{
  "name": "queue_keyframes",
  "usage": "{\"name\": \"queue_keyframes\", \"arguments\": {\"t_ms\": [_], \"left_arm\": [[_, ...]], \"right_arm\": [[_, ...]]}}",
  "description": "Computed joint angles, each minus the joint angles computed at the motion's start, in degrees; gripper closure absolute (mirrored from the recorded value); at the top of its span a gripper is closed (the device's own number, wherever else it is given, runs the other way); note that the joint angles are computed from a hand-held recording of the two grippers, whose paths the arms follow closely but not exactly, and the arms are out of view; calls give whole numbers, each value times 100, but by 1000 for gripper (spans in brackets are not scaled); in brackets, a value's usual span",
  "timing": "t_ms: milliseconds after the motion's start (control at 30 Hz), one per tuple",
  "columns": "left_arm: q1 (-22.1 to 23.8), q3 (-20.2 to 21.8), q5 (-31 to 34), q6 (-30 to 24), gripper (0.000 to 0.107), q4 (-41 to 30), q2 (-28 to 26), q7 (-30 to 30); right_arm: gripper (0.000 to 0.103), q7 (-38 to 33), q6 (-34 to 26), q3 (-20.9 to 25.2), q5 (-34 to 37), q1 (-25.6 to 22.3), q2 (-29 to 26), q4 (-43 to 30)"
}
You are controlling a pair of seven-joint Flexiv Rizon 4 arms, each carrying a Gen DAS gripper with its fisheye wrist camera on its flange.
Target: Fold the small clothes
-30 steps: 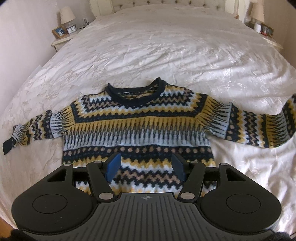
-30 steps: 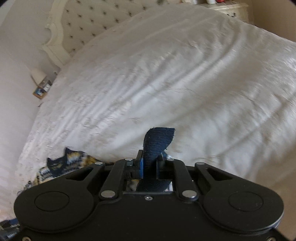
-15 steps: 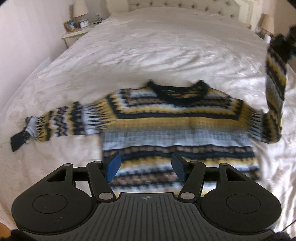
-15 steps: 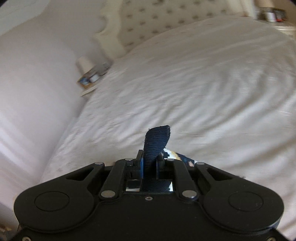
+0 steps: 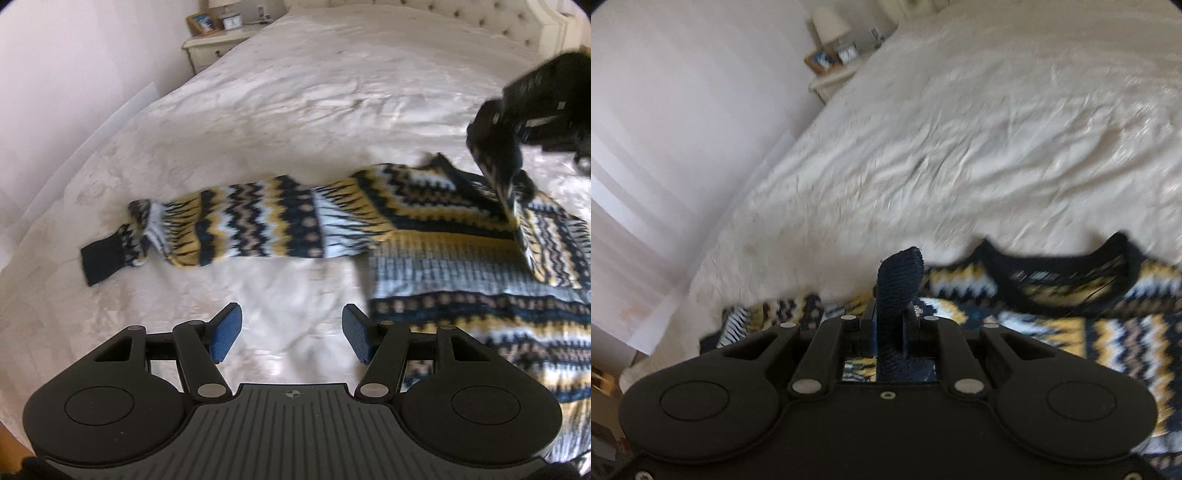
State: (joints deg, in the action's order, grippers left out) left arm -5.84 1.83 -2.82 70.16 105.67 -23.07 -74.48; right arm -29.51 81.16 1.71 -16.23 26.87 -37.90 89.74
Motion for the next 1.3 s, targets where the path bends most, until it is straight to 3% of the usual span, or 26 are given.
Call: {"name": "queue_keyframes", "arguments": {"t_ms": [133,200,267,600,800,1000,1300], "left_arm": [[156,-40,-104,-56,48,-101,-114,165],[198,-59,-168,-81,48,-170,-187,204],[221,-82,-240,-135,48,-270,-262,219],[215,-412,-525,-268,48,-969,-910,789],[82,-623,-552,-219,48,-1505,-1444,1396],[-162,-591,-489,-407,48,-2165,-1975,1749],[-587,-136,-43,-822,47,-3053,-2689,1751]], "right_arm": [[72,127,-240,47,19,152,-322,-366],[51,197,5,18,49,223,-401,-337],[39,290,212,-95,55,326,-420,-259],[39,1645,526,-1656,-511,1441,591,1569],[39,2603,527,-2370,-1097,2080,1199,2624],[39,3350,566,-2592,-1579,2255,1506,3205],[39,4068,733,-2447,-2105,1925,1539,3451]]}}
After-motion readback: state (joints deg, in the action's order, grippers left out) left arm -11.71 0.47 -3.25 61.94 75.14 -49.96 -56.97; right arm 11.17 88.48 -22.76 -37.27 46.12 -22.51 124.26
